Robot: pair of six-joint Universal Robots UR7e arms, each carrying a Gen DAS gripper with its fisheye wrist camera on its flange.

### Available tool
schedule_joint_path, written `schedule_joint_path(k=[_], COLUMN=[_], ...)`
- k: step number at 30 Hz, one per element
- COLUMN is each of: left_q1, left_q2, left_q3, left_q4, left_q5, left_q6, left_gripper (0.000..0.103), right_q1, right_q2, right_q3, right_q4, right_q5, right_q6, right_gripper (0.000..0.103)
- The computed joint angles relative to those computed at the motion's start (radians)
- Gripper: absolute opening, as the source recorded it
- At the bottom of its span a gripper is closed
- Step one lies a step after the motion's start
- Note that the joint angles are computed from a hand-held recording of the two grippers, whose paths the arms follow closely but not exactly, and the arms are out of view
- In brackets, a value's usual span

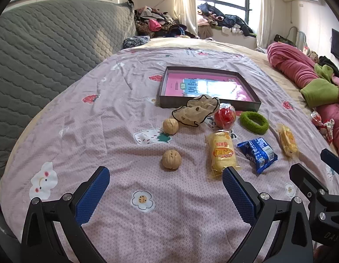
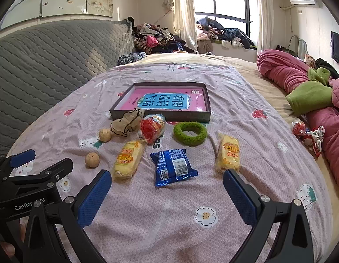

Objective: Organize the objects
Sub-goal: 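Move both tools toward the walnut and blue snack packet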

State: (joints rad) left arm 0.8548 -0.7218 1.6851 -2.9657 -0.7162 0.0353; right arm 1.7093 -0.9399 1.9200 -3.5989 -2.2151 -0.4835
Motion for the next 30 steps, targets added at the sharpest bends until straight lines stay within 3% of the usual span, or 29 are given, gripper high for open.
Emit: schedule_joint_path(k=[19,30], left_q1=[0.006,0.014], left_q2=[-0.042,-0.012], left_q3=[-0.018,-0.153], left_q4=[0.022,0.066], left_q5=[-0.016,-0.049], left_q6=[0.002,0.083], left_gripper=[0.102,0.102], right_q1=[0.024,0.029], right_q2=[-0.020,-0.032], right_q3=[-0.023,-0.097], right_q4=[-0.015,0.077], right_q5=[0.010,0.059], right_q6=[-0.052,-0.031], right_gripper=[0.103,0.103])
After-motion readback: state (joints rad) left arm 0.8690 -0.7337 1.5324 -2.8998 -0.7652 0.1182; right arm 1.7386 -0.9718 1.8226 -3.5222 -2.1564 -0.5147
